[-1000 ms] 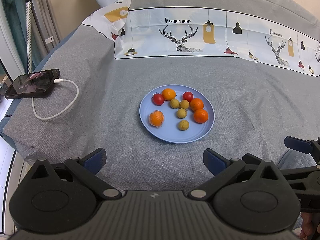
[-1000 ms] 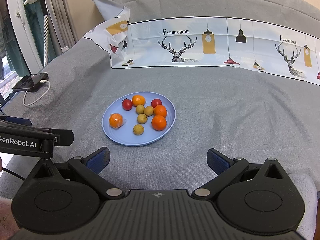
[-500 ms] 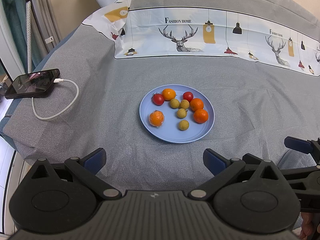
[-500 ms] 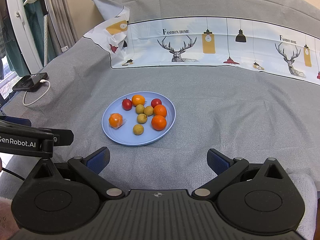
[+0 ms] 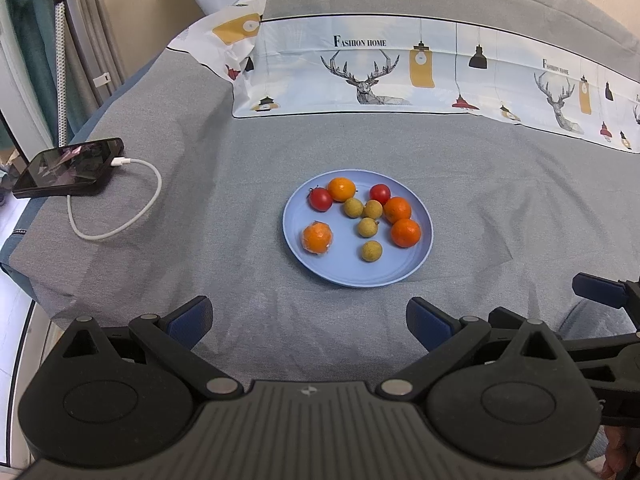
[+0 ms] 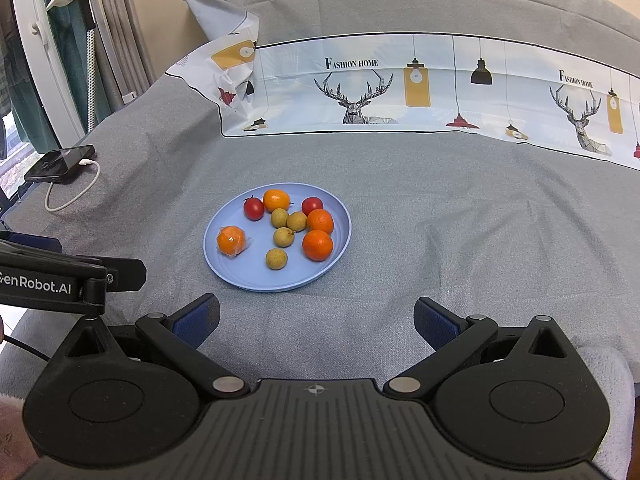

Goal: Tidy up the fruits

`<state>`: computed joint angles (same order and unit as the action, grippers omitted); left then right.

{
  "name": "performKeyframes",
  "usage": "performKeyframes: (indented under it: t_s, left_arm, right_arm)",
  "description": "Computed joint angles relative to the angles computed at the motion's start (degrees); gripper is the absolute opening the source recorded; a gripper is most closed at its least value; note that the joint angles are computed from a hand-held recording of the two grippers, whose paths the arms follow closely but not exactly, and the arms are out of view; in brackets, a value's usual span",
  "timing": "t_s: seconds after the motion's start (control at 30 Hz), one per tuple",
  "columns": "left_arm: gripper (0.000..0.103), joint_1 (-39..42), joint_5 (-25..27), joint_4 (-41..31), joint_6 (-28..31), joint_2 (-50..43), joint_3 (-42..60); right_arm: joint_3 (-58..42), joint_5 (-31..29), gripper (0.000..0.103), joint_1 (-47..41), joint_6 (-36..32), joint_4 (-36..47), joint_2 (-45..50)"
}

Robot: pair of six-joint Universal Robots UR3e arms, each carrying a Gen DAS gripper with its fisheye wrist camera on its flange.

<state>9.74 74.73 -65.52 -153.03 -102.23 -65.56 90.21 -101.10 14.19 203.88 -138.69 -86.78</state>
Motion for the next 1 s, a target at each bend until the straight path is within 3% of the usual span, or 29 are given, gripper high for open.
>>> performKeyframes:
  t_s: [1.0]
  left_arm:
    - [0.103, -1.4, 4.1, 1.4, -1.0, -1.0, 1.8]
  right_arm:
    - [-0.9, -1.7, 0.102, 1.5, -1.9, -2.3, 0.3]
